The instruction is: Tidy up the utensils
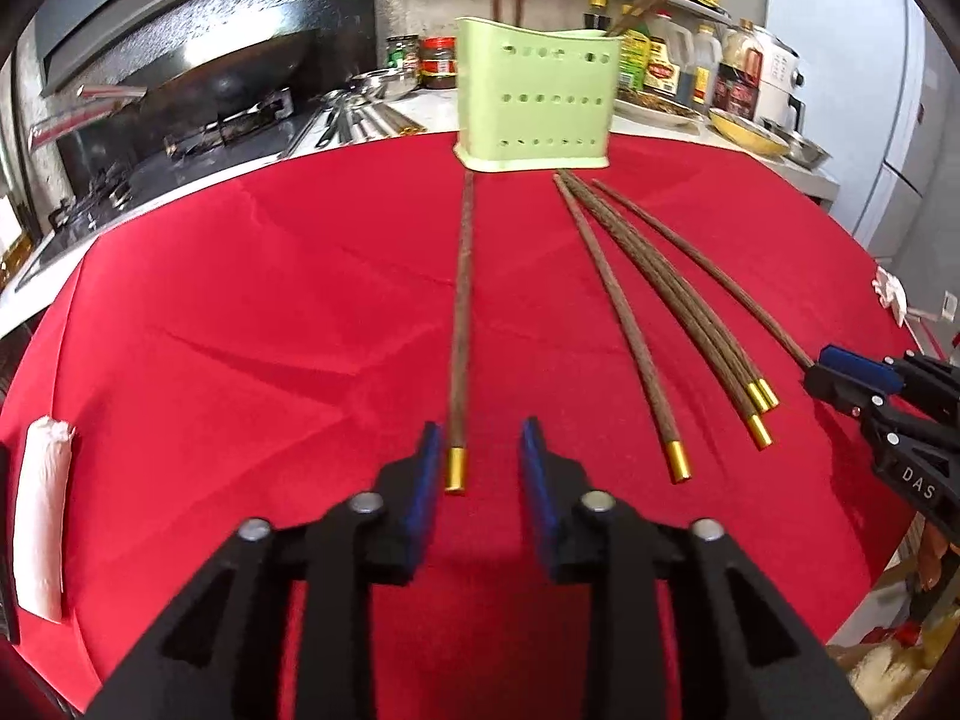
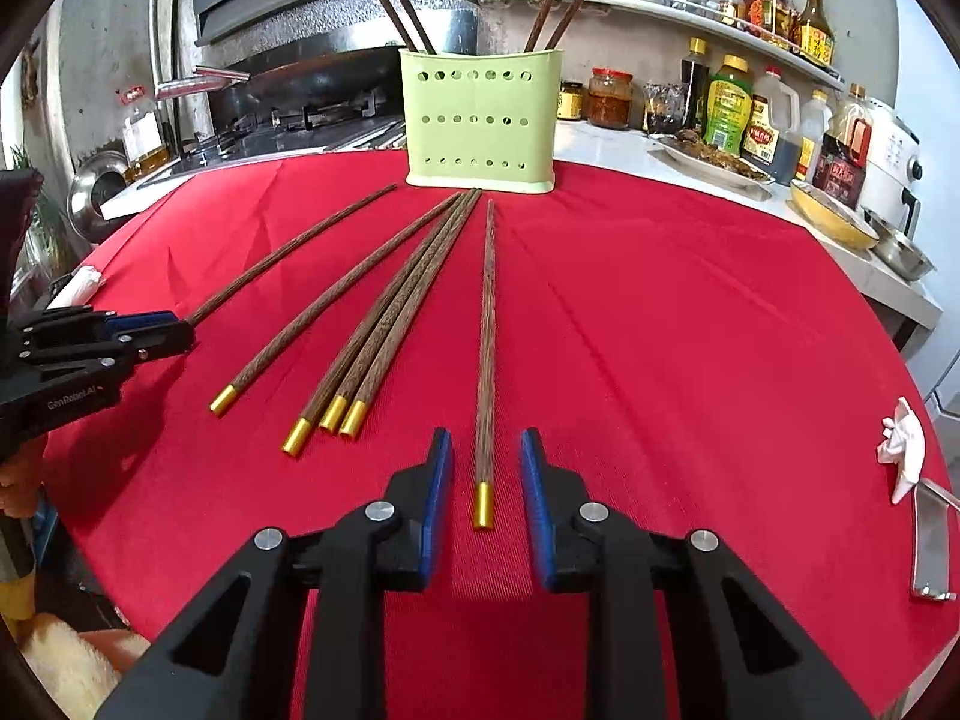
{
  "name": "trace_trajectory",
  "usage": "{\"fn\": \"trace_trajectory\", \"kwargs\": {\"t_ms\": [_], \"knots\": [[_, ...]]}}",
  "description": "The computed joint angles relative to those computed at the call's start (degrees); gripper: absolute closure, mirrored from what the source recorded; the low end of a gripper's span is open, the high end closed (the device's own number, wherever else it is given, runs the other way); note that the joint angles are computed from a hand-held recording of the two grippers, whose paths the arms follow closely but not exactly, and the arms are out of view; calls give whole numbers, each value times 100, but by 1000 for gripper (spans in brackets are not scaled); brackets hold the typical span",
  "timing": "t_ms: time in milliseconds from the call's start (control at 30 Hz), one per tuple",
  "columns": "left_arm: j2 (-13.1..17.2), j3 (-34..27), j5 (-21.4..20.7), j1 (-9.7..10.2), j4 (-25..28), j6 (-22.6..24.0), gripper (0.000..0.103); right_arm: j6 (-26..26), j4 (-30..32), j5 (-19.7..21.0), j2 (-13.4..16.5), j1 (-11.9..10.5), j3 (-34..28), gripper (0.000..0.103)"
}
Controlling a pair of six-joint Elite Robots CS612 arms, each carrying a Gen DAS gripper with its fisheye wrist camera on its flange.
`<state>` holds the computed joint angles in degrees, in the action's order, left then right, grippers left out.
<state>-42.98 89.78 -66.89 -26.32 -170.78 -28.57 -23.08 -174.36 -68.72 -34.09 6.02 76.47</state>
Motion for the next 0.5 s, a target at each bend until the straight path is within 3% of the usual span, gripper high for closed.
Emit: {"fn": "trace_trajectory", "kwargs": {"t_ms": [133, 200, 300, 500], "knots": [[24, -61, 197, -52, 135, 88, 75, 5, -175, 10, 7, 5, 52, 87], [19, -35, 296, -84, 127, 156, 88, -83, -266, -2, -14, 16, 122, 90], [21, -1, 525, -143, 124, 231, 95, -108, -378, -36, -19, 23, 172, 92], [-53, 188, 584, -176, -220, 134, 96, -9, -446, 76, -46, -2, 226, 96]]}}
